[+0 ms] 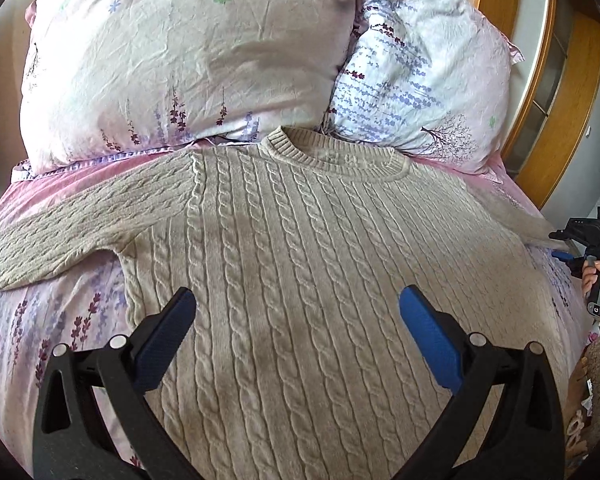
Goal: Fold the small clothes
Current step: 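Grasp the sweater sleeve cuff with the right gripper and lift it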
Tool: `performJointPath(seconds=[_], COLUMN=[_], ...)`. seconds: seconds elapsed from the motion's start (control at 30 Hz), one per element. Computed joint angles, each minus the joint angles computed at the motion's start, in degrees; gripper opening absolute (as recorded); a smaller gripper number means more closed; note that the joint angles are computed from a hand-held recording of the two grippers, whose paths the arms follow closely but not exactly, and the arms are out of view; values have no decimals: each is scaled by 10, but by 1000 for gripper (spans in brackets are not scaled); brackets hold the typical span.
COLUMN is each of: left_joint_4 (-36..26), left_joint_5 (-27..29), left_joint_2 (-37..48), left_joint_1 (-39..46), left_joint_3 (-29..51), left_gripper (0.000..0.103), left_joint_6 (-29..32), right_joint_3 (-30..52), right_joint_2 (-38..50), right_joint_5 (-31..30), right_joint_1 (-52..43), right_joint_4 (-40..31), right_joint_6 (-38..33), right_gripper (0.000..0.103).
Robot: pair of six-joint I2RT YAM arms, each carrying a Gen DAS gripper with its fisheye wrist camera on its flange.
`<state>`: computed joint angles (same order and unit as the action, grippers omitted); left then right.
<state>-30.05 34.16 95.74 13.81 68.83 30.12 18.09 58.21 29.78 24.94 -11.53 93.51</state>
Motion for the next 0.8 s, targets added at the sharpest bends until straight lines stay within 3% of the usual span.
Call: performJointPath(seconds=[0.23, 0.33, 0.53, 0.67, 0.8], left_joint_4=[-12, -9, -33, -11, -8], left_joint_5=[2, 1, 14, 30, 65], left_joint_2=[51, 70, 103, 107, 115], left_joint_1=[-4, -1, 11, 20, 31], left_joint_3=[55, 71, 111, 109, 113], left_gripper=[101, 101, 101, 101, 101], left_joint_6=[-26, -42, -27, -46, -63], right_joint_3=[13, 34, 165, 261, 341], right_joint_2=[21, 60, 115, 173, 290], right_joint_5=[20, 31, 210, 270, 204], right_joint_1=[-32, -42, 72, 153, 197], right_joint_4=[-7, -10, -137, -98, 53], right_joint_6=[8, -9, -53, -180, -352], right_gripper=[23, 10, 9, 8, 8])
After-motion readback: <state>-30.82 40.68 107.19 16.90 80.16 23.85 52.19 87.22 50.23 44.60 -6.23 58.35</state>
